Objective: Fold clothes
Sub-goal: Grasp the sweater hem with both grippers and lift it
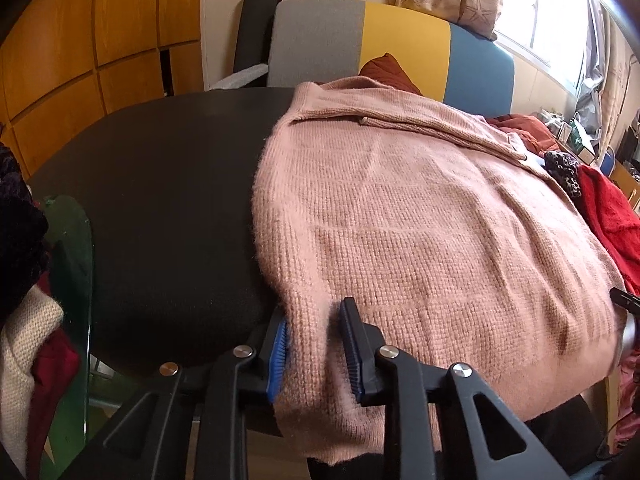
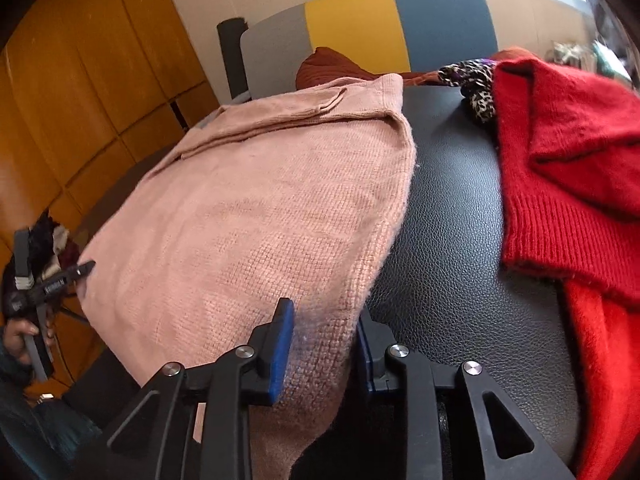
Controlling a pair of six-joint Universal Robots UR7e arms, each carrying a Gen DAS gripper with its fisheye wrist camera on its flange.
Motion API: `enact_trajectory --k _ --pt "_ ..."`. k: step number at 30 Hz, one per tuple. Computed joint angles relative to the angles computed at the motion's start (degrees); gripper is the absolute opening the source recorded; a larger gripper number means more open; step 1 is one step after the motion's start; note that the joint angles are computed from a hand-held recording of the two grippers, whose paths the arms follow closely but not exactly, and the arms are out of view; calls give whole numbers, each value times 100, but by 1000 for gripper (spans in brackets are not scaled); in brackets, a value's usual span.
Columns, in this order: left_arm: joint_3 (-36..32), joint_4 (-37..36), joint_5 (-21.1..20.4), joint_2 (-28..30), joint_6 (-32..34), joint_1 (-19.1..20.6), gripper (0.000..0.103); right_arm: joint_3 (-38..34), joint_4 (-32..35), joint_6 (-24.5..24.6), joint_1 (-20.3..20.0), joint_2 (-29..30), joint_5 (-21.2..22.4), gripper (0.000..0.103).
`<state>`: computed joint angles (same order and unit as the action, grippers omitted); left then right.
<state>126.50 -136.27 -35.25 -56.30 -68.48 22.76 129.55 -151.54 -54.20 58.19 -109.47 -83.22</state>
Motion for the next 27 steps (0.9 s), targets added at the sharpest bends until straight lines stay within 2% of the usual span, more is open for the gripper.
enact_trajectory --k 1,3,5,8,11,16,20,23,27 --pt "-9 53 -23 -15 2 -4 24 23 -49 -38 48 -6 -90 29" --pt "-18 86 -83 -34 88 -15 15 73 -115 -123 100 -34 -212 29" --pt "-20 61 -156 -47 237 -31 8 75 25 -206 142 -96 -299 18" --pt "58 -241 -374 -135 471 -50 6 60 391 -236 124 -225 -288 10" --pt "216 -761 -656 -298 666 -28 6 0 910 -152 29 -357 -114 8" --pt "612 -2353 -1233 -651 1189 91 6 -234 1710 47 -77 -409 351 8" --pt "690 -3382 -1603 -713 1725 210 6 -515 2252 166 -103 -362 833 8" --pt "639 -4117 -1909 -653 2141 350 6 -753 2477 337 68 -174 1182 8" --pt "270 -4789 -2169 -409 2720 655 6 -1064 2361 714 415 242 1527 8"
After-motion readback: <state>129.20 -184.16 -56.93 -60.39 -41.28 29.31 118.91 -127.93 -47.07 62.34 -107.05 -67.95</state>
